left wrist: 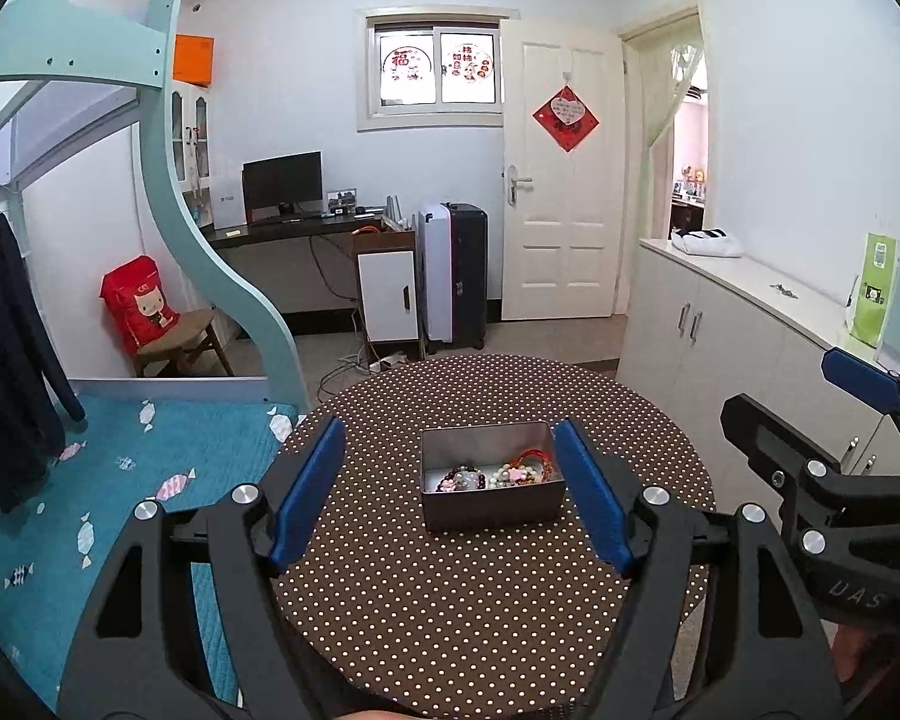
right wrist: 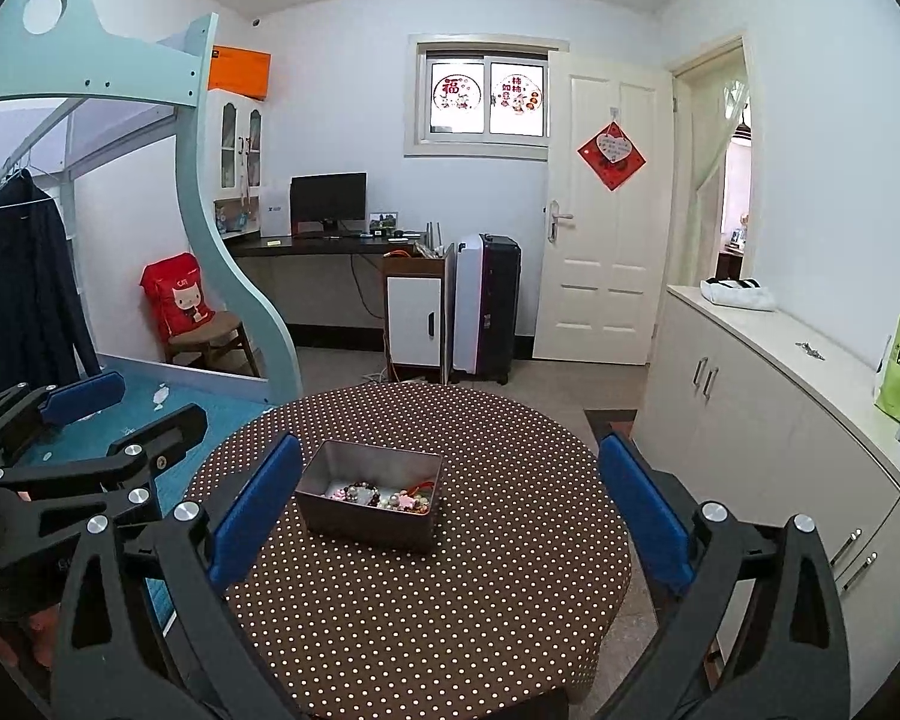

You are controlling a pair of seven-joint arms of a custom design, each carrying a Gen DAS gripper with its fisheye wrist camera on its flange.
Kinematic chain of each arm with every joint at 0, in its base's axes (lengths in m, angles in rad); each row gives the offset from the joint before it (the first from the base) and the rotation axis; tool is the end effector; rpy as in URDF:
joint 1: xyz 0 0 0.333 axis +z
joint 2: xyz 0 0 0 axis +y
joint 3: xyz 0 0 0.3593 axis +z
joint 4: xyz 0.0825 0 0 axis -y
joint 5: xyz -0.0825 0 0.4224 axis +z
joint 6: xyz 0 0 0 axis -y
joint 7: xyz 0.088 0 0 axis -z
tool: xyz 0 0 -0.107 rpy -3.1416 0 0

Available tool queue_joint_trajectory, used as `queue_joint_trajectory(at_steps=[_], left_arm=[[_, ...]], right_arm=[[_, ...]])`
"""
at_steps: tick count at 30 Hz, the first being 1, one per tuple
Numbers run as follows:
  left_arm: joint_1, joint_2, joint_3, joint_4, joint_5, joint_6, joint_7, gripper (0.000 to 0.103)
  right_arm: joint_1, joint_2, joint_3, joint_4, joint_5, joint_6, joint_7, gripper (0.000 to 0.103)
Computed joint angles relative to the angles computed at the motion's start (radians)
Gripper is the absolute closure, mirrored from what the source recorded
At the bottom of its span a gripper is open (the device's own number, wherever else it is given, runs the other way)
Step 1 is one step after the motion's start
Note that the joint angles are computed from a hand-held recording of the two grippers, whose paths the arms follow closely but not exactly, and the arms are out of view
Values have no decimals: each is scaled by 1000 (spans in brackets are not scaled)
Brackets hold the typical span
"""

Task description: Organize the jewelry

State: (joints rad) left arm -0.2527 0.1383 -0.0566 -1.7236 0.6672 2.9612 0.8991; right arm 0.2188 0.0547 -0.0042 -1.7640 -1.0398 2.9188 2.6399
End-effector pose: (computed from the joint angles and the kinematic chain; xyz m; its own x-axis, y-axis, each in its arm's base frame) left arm 0.6461 -0.2472 0.6517 -0.2011 -0.9792 -0.0276 -0.4046 0.1086 -0.9080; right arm 0.6329 0.1929 0.6637 0.0210 -0.9993 0.0300 -0.3472 -0.0354 -0.9371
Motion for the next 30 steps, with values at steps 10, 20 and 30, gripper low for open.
queue_joint_trajectory(at_steps=[10,20,30], left_arm=[[0,-1,3,-1,14,0,-15,29],[2,-1,2,1,14,-2,-16,29],[1,-1,6,5,28,-8,-26,28]], right_arm=[[-1,-6,2,-9,-28,5,24,7],[0,-5,3,-3,-19,-5,22,7],[-2,-5,4,-5,7,-3,8,7]])
